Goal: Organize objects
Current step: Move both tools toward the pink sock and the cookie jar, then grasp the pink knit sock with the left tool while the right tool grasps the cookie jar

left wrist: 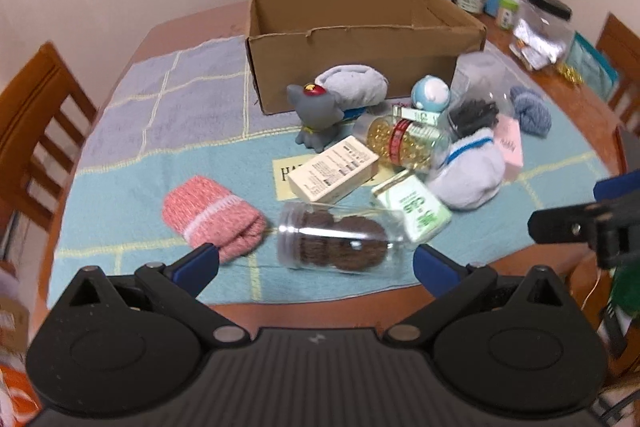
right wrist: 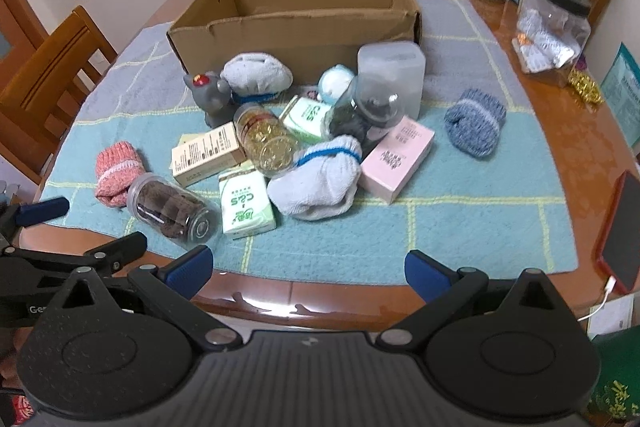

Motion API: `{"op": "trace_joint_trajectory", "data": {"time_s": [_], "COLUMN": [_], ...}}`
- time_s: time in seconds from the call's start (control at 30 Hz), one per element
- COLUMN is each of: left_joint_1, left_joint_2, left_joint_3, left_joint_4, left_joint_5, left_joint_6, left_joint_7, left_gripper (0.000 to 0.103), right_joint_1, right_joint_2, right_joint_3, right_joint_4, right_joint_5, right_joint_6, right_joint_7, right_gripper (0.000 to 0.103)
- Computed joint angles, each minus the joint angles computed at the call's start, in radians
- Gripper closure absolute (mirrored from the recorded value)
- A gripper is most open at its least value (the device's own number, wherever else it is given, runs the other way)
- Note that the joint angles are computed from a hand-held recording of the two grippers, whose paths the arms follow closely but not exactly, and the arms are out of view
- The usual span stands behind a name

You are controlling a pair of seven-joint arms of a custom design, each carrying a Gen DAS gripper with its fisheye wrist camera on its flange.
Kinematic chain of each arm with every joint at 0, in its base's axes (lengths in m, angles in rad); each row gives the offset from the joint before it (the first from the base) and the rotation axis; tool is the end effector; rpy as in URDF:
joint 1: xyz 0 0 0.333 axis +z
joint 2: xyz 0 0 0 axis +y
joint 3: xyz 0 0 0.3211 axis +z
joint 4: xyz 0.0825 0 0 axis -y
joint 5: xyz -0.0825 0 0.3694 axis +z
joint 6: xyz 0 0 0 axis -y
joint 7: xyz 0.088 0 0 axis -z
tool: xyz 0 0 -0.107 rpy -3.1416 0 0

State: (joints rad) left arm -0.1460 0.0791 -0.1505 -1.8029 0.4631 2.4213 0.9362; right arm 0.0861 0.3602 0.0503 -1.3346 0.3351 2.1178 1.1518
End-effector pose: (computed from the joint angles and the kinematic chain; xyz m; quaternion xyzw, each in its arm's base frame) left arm 0.5896 -0.1749 0.5663 -0.6946 0.6442 -0.1886 0.2588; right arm 0.6840 0.1023 0.5822 -0.8127 0.5188 -0.0660 0.2568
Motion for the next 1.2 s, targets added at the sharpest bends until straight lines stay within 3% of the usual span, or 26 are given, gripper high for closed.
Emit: {"op": "trace_joint_trajectory", "data": {"time_s": [0.37, 0.57, 0.77, 0.93, 1.07, 1.2], "left_joint_1": [0.083, 0.129, 0.169, 0.214, 0.224, 0.231], "left_joint_2": [-0.03, 0.009, 0.08, 0.142, 0.174, 0.185], "left_joint_3": [0.037, 0.056, 0.05, 0.013, 0.003, -0.002], "left_joint_4": [-0.112, -0.117, -0.073, -0.016, 0.02, 0.045], "left_joint_5": [-0.073, -0.113, -0.25, -0.459, -0.553, -0.632], "left_joint_6": [0.129, 0.182, 0.214, 0.218, 0.212, 0.171], "left_joint_7": [0.174, 0.355, 0.633, 0.892, 0.986, 1.012], "left_gripper": [0.001, 0.001, 0.001, 0.001, 0.003, 0.016], "right_joint_1": [0.012, 0.025, 0.037, 0.052, 0.06, 0.059], "right_joint_2": [0.002, 0.022, 0.032, 0.026, 0.02, 0.02], "right_joint_3": [0.02, 0.027, 0.036, 0.031, 0.027, 0.03], "right_joint_4": [-0.053, -0.037, -0.029, -0.048, -0.061, -0.058], "right_joint_5": [0.043, 0.062, 0.074, 0.058, 0.038, 0.039], "right_joint_6": [0.033, 0.04, 0.032, 0.037, 0.041, 0.036], "right_joint_7": [-0.022, 0.003, 0.034, 0.076, 0.103, 0.116], "right_gripper": [0.0, 0.0, 0.0, 0.0, 0.0, 0.0]}}
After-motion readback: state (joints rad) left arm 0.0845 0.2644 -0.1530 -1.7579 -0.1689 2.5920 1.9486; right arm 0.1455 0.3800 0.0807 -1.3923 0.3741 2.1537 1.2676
